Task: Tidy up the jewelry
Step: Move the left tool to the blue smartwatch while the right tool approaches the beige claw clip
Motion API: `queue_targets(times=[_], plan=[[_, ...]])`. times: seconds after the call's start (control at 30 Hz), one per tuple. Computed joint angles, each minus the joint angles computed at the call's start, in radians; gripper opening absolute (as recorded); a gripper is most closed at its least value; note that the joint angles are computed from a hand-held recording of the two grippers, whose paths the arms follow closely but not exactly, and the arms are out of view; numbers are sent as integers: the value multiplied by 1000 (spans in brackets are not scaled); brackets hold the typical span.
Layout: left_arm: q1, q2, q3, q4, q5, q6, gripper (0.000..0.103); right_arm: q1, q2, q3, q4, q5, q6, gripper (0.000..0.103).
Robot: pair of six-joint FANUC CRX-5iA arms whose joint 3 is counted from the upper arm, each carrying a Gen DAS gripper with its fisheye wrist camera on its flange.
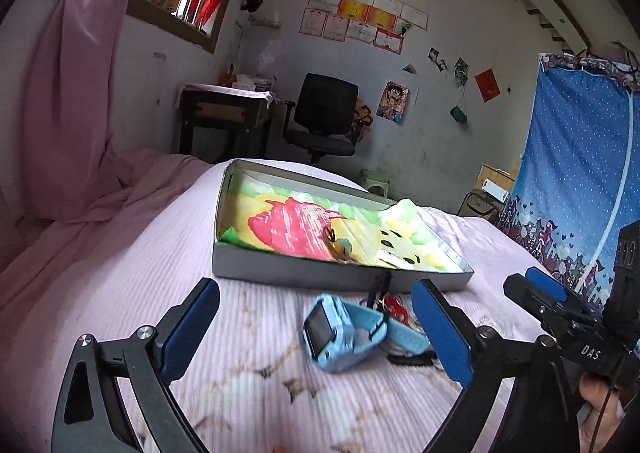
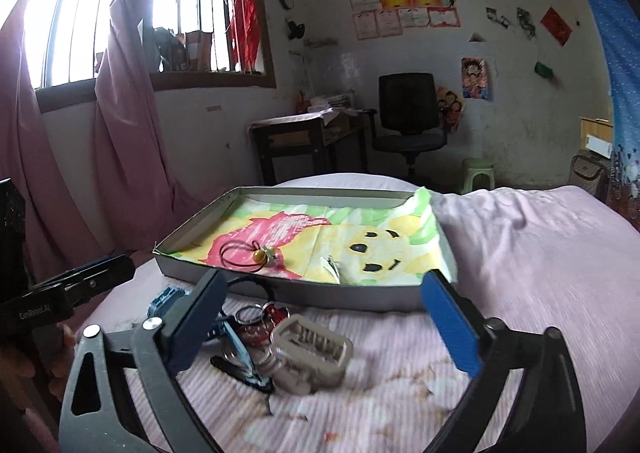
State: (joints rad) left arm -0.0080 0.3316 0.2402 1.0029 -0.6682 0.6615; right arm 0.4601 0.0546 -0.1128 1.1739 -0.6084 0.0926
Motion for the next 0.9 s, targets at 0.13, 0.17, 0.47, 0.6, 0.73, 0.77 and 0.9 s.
queue_targets(times=[0.13,0.17,0.47,0.6,0.73,0.77,0.9], plan=[[2,-33,-49,-4,10,-22,98,26,-33,-33,-19,-22,24,100],[4,-37,-56,-6,10,-26,98,31,-38,-41,-19,-26,26,100],[19,-47,-78,-27,-19,-35,98,65,-67,-70,-82,-56,87,100],[20,-32,-53,-69,-47,-14,98,70,-57,-47,-171,-66,161,100],[25,-8,-16,-104,-93,17,98,74,-40,-9,-285,-89,245,100],[25,-6,-13,-106,-97,23,98,75,-35,3,-317,-96,267,100],[29,8,3,-102,-119,34,98,72,-20,37,-411,-115,320,100]])
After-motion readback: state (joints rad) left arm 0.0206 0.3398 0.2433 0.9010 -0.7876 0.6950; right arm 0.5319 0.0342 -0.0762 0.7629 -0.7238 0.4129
